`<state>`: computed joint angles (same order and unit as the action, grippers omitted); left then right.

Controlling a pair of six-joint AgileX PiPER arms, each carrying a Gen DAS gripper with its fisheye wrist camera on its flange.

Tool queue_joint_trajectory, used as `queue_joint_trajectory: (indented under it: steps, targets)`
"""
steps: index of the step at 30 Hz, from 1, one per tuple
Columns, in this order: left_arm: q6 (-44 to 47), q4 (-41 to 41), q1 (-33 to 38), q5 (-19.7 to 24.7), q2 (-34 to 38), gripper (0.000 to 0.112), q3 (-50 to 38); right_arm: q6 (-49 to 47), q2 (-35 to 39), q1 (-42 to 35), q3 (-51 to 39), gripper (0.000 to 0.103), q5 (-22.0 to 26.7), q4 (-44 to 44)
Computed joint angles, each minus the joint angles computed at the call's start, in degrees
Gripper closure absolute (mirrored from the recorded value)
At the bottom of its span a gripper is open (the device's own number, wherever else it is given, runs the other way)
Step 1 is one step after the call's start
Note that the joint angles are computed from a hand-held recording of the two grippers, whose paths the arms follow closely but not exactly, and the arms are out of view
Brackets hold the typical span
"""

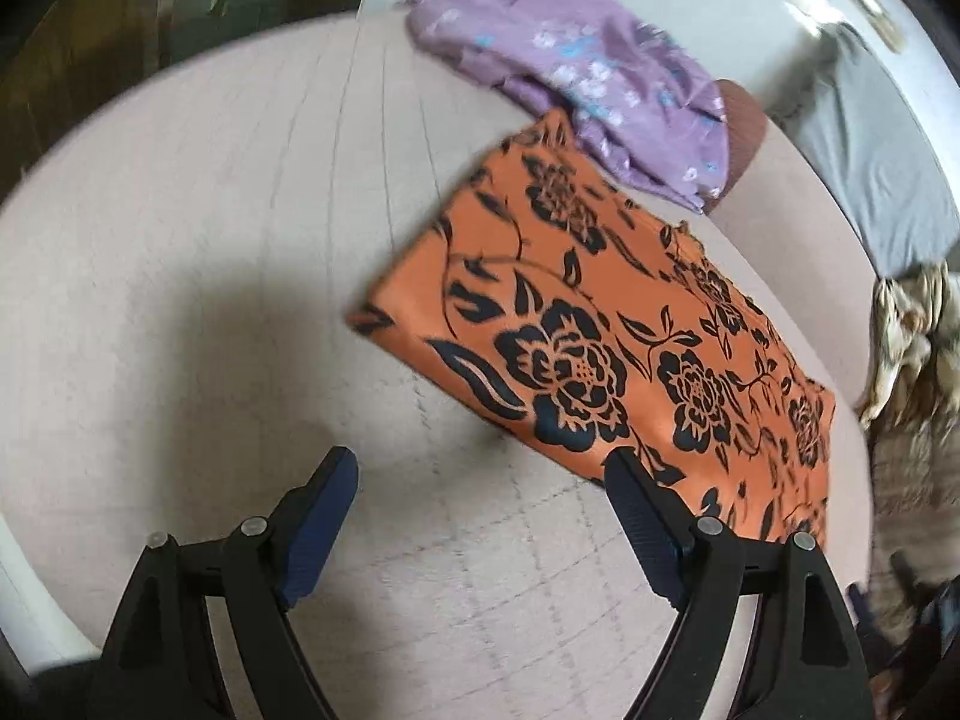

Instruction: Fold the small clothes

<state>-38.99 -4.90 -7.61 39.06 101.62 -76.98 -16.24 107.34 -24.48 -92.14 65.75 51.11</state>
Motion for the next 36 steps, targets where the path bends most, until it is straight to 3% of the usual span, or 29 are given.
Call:
queue_joint_trajectory:
  steps: [4,8,12,14,17,19,20,22,23,24,26,31,36]
  targets:
    - [-2.4,-1.4,0.4,-1.3,3.4,0.027,-2.4,0.7,0.9,1.2,-1.3,0.034,-1.3,-1.6]
    - [-5.9,0.7,0.8,-6.0,5.3,0.029,-3.1,0.0,0.9,2.8,-1.5,0.034,-2.8,-2.7]
    - [-7.1,0.5,2.0,-8.2,7.4,0.066,-4.5,-0.3,-0.1,4.6,-0.8,0.034,-5.3,-5.2]
    - [-5.5,-1.5,3.0,-9.6,8.3,0.070,-4.9,-0.6,-0.5,5.0,-0.5,0.034,-6.2,-5.3]
    - [-3.2,-4.7,3.8,-10.2,9.4,0.067,-5.9,-0.3,-0.1,5.1,-0.7,0.034,-6.5,-5.4]
    - [-0.6,-7.3,4.1,-9.8,10.4,0.050,-7.6,0.4,0.2,5.0,-0.9,0.034,-6.8,-5.7]
    - [-0.4,-7.1,3.9,-9.1,11.1,0.043,-9.1,0.7,0.3,4.9,-1.0,0.034,-6.8,-5.8]
    - [-3.5,-2.5,2.7,-6.4,12.4,0.043,-12.4,1.1,0.6,4.4,-1.1,0.034,-6.6,-5.6]
    - [-4.0,-1.0,2.3,-5.7,12.9,0.056,-13.5,1.2,0.6,4.1,-1.2,0.034,-6.5,-5.5]
    - [-4.6,1.0,1.8,-4.4,13.4,0.079,-14.8,1.3,0.6,3.9,-1.2,0.034,-6.5,-5.5]
    - [-4.6,3.9,1.0,-1.1,14.3,0.083,-17.6,1.3,0.3,3.2,-1.0,0.034,-6.7,-5.3]
    - [-7.0,15.3,-4.1,1.9,13.0,0.090,-22.6,1.3,0.3,0.1,-1.4,0.034,-6.2,-4.1]
    - [-1.6,24.1,-12.4,11.0,17.1,0.092,-38.7,2.0,1.3,-3.9,-3.0,0.034,-4.7,-3.5]
